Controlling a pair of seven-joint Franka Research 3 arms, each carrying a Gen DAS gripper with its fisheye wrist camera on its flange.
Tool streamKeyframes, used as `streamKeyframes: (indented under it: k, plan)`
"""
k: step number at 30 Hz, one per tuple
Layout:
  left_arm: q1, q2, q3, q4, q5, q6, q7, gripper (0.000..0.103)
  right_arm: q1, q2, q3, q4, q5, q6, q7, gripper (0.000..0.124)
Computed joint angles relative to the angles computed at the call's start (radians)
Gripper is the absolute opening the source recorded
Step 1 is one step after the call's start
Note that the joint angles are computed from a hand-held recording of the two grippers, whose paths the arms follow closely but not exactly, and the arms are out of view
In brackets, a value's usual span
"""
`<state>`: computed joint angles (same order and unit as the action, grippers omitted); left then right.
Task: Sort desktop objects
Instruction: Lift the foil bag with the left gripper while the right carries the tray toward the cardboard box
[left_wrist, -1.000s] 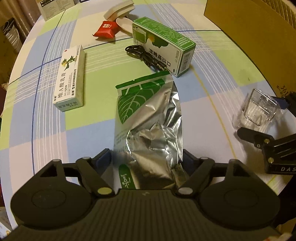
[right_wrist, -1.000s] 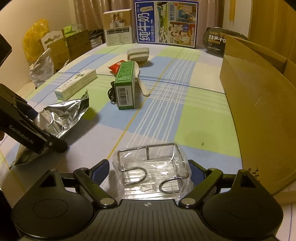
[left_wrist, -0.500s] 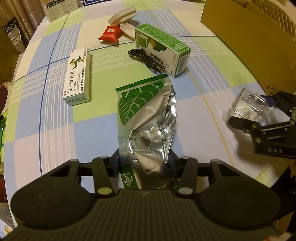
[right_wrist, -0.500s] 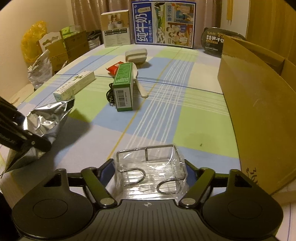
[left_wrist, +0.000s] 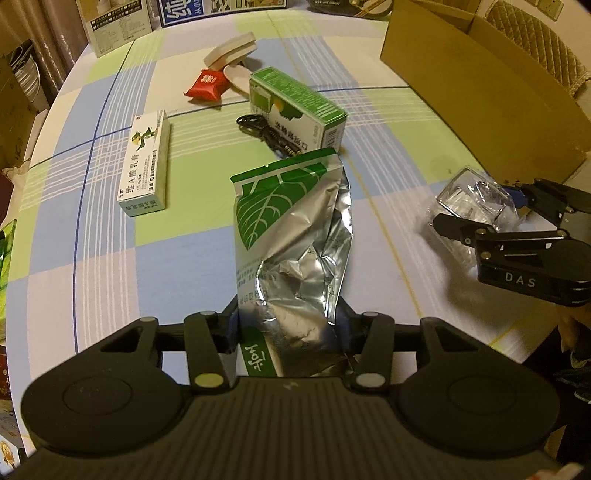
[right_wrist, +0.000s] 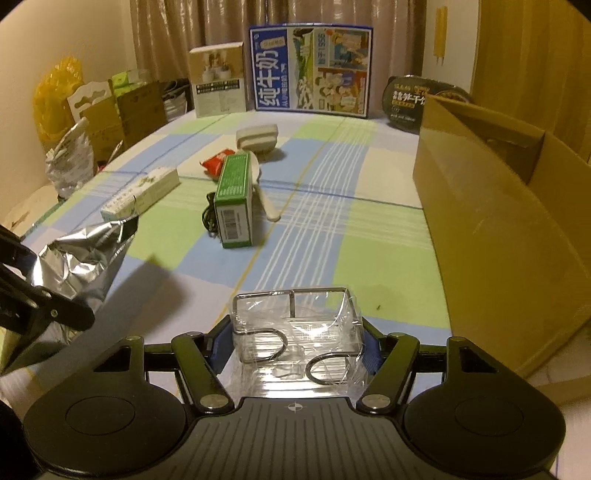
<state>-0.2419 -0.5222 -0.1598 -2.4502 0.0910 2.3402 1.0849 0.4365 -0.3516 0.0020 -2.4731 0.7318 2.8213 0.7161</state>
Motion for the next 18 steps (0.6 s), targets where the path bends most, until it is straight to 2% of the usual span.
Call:
streamKeyframes:
  k: [18]
  plan:
    - [-0.052, -0.075, -0.051, 0.022, 0.028, -0.03, -0.092, 0.044, -0.032, -0.217, -0.011, -0.086, -0.109, -0.028, 0.133, 0.064]
